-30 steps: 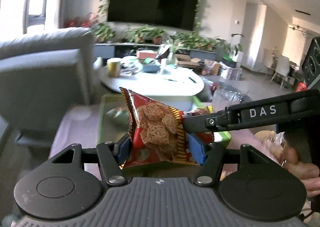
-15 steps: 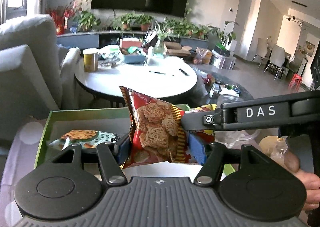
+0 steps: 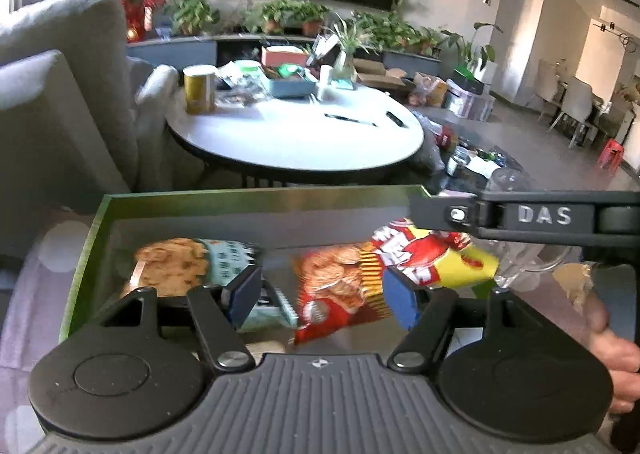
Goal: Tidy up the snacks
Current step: 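Lift the red snack bag into the green box and open both grippers, then move both grippers back toward the remaining snack pile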
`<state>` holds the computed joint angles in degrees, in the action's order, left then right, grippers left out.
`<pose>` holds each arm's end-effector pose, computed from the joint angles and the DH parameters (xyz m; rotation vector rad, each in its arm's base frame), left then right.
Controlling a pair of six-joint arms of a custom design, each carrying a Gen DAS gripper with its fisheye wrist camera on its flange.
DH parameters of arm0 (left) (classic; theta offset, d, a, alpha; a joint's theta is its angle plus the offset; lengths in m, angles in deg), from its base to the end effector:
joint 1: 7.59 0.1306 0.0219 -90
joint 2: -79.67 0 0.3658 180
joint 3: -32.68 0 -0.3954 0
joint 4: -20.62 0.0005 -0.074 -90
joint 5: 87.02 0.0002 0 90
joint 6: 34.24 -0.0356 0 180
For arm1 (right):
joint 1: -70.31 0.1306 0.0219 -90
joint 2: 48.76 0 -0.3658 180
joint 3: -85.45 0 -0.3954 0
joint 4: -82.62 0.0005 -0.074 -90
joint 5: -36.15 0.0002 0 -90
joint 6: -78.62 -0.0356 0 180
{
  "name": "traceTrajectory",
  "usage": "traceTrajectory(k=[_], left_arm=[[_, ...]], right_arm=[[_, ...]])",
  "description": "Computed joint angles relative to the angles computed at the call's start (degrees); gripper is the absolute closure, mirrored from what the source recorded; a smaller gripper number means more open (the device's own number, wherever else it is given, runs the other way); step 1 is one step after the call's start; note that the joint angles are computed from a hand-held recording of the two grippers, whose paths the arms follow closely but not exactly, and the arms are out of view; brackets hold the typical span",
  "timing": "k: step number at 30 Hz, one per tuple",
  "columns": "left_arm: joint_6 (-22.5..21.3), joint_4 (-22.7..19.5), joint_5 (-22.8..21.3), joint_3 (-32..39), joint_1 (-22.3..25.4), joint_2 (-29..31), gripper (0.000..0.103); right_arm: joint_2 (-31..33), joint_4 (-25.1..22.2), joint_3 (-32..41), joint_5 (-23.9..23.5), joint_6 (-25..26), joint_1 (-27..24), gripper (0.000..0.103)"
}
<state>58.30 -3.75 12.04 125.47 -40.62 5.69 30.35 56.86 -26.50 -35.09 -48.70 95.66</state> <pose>0.4948 -0.3290 0.3249 0.6809 2.1625 -0.5114 0.3910 0.1720 0.3493 0.4063 2.1479 0.2597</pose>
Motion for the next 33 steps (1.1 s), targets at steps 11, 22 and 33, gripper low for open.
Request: traceTrajectory(k=[11,22,33], left_arm=[[-1.44,2.35,1.71,-13.8,2.18,-14.7,0.026],[-0.43,-1.58,5.59,-25.87,2.05,-26.97,0.019],[-3.15,-7.65,2.86,-28.89,-4.31,-31.11,0.02]], right_arm=[[-9.39,4.71,-6.54,7.06,3.56,5.5,0.023],[-16.44,-6.21,-10.52,3.35,3.08,13.39,0.023],[-16.86,-14.57,-13.32,-5.17,3.84,10.34,0.022]])
